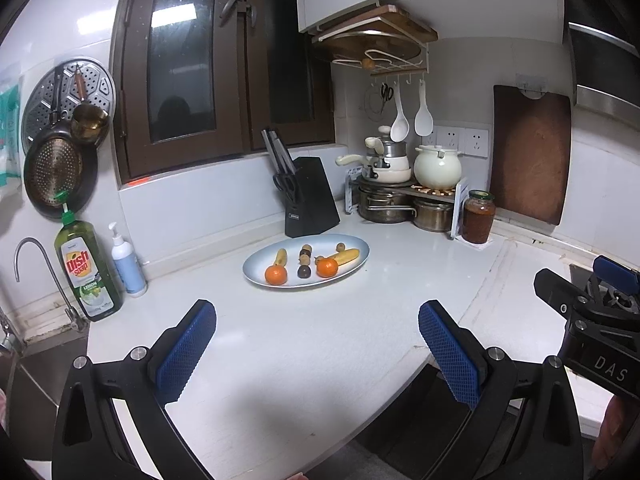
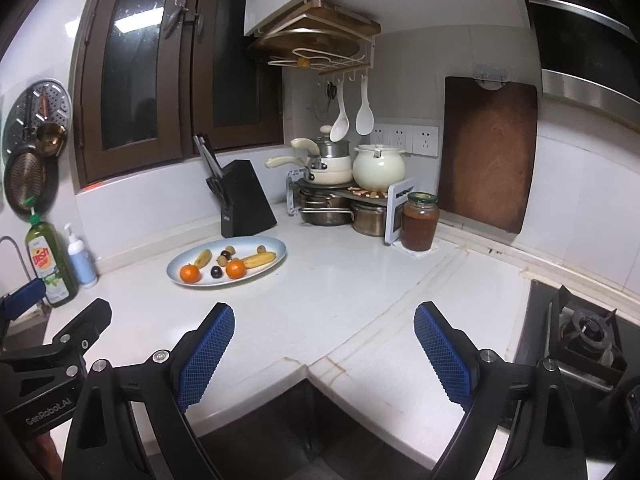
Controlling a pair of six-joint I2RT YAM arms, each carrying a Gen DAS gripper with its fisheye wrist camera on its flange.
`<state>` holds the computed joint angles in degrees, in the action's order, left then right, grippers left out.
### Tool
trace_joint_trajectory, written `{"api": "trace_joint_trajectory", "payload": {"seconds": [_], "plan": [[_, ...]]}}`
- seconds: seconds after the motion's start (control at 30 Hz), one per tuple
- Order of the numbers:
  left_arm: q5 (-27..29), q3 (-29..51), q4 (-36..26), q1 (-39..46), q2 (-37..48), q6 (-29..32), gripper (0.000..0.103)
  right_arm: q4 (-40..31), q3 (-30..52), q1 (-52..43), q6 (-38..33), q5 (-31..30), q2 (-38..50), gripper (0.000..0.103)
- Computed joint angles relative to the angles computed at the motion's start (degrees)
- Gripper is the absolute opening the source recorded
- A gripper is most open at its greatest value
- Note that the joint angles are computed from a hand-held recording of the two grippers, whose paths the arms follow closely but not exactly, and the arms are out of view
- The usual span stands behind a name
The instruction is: Organize fruits
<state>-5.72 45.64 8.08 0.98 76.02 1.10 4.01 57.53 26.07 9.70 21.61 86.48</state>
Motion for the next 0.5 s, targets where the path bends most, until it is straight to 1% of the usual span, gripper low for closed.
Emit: {"api": "trace_joint_trajectory", "payload": {"seconds": [0.3, 0.5], "plan": [[7.76, -3.88, -3.5, 5.53, -7.69, 3.47, 0.103, -3.87, -2.89, 8.09, 4.85, 10.25, -4.79, 0.092], [12.76, -6.04, -6.78, 8.69, -12.64, 5.34, 0.103, -7.14, -4.4, 12.6, 8.07, 15.48, -7.79, 0.092]]}}
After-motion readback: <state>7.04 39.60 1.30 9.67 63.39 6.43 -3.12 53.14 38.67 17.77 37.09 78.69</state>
